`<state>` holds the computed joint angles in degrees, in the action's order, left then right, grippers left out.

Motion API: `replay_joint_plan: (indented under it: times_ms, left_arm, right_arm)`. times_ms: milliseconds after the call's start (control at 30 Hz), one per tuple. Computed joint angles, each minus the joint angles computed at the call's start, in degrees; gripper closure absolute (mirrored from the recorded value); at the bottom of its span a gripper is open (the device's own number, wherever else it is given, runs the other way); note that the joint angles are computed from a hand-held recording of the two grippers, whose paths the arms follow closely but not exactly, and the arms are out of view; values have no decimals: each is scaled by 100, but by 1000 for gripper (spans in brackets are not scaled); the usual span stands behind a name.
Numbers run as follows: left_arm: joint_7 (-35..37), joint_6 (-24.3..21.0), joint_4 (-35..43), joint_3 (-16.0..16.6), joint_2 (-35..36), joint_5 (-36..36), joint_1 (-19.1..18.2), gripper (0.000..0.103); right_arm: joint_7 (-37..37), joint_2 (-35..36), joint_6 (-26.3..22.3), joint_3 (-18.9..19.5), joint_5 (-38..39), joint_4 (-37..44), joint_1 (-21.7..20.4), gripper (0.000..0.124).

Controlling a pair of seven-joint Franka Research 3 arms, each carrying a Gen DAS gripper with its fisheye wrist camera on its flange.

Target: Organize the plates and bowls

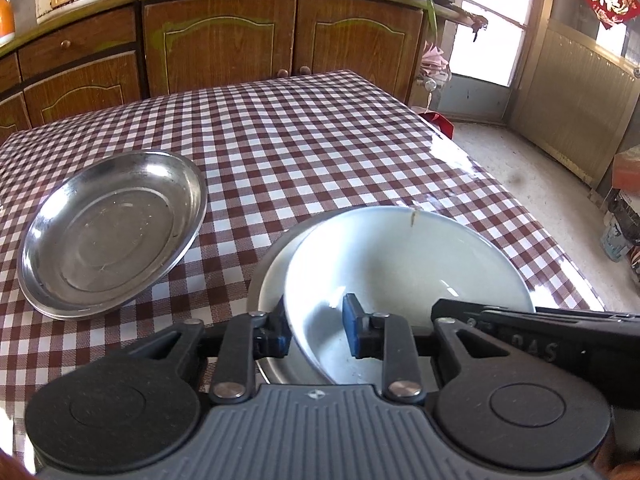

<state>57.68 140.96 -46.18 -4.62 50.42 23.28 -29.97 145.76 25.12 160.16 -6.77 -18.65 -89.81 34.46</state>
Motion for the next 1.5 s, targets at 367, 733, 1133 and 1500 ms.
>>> replay_joint_plan:
  times_ms: [367, 733, 1133, 1500]
  left_arm:
    - [-26, 94, -64, -24, -20, -53, 25, 78]
    - [-92, 239, -295, -83, -146, -119, 110, 80]
    - [-221, 401, -497, -116, -268, -230, 166, 80]
    - [-618, 704, -915, 5, -566, 67, 168, 75]
  right_arm:
    - [-434, -74, -47, 264, 531, -40, -232, 98]
    - [-871, -189, -21, 423, 1030, -155, -389, 97]
    - [-1144, -274, -4, 469, 1239, -223, -444, 93]
    - [-342, -443, -26, -48, 93, -296, -40, 87]
